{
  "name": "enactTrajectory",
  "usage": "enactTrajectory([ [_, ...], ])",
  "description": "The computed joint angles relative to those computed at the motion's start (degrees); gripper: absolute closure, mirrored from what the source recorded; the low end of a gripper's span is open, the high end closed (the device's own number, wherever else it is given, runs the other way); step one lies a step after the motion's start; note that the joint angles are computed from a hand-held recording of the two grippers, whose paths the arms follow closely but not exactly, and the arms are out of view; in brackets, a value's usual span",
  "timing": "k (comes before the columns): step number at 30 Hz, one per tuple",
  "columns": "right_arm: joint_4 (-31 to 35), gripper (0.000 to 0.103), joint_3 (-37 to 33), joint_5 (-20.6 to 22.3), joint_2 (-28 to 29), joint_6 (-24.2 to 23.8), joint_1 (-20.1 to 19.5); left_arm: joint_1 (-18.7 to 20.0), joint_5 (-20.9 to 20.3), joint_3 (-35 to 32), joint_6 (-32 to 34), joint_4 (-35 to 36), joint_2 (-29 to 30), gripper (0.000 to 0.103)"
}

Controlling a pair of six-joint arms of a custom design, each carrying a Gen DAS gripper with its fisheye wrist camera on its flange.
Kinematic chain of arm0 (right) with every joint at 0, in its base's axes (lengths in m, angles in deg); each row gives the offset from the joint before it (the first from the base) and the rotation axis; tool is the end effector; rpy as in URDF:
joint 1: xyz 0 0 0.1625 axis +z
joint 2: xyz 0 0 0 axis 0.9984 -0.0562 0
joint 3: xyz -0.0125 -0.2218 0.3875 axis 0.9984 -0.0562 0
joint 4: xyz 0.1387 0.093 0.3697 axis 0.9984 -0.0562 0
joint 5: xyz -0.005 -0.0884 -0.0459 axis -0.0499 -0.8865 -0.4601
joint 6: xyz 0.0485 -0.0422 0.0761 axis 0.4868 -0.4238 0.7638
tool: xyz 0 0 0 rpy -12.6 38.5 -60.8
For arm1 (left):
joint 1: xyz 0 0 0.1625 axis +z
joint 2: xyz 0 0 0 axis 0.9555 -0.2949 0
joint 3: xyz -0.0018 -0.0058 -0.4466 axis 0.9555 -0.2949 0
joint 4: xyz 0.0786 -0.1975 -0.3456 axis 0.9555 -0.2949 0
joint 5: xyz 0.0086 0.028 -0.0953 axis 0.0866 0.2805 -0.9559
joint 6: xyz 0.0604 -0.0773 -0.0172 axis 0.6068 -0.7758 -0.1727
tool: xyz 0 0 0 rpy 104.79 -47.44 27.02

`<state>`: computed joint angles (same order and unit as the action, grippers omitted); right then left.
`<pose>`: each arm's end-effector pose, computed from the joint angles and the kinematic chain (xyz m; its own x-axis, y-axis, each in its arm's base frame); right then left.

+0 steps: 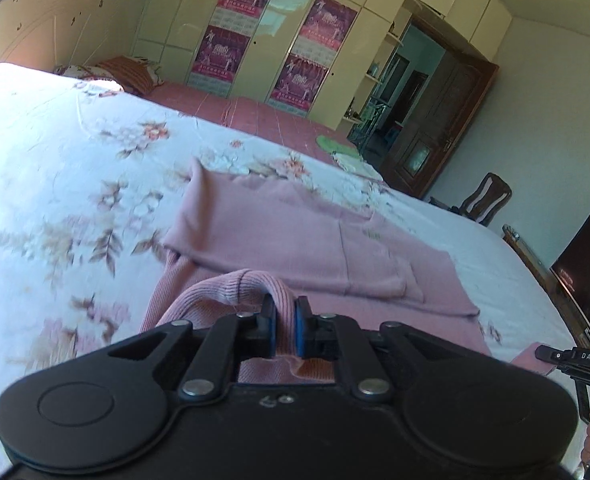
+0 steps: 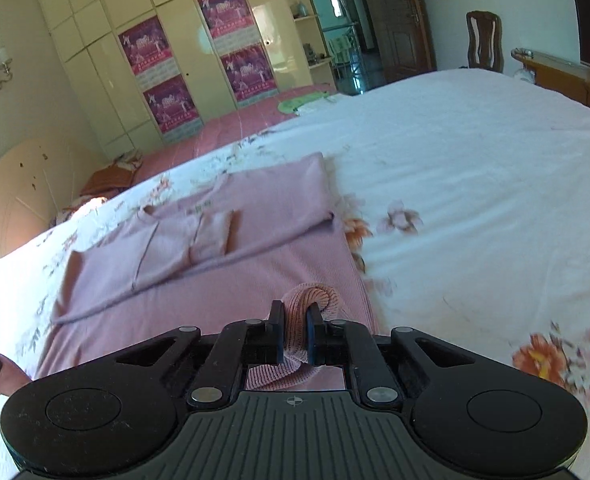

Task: Fold small clothes
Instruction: 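Grasp the ribbed sweatshirt hem with both grippers, then lift the held hem and fold it over toward the collar with both grippers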

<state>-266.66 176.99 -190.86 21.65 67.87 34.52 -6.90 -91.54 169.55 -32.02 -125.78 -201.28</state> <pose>0.2916 -0.3504 0.0665 -0.9059 0.0598 0.4192 -0.2850 0.6461 -0.7081 0.0585 -0.3345 0.3941 -0.9187 -0.0381 -0.3931 0.2988 0.5838 -0.7549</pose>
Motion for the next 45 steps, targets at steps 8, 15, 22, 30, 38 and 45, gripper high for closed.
enactTrajectory([
  [8,9.04,0.094,-19.06,6.77,3.82,-7.98,-8.25,8.06,-4.29,-15.47,6.55,-15.02,23.9,0.095],
  [15,20.32,0.094,-30.76,8.98,8.35,-7.14,-14.52,13.71,-1.53,-27.28,7.49,-14.72,36.96,0.095],
  [22,25.35,0.086,-32.23,13.1,8.07,-6.36,-17.73,15.47,-1.19,-29.29,11.49,-8.98,37.54,0.02],
  [30,22.8,0.019,-32.84,13.93,8.4,-18.15,-17.61,16.08,-2.23,-29.52,21.98,-7.29,35.8,0.011],
  [38,27.06,0.041,-36.8,13.01,11.69,-26.77,-17.71,17.36,-2.04,-36.39,26.8,-0.32,41.92,0.055],
  [45,32.96,0.089,-39.82,13.18,13.07,-33.1,-18.14,17.87,-2.74,-36.39,29.54,-0.43,41.96,0.092],
])
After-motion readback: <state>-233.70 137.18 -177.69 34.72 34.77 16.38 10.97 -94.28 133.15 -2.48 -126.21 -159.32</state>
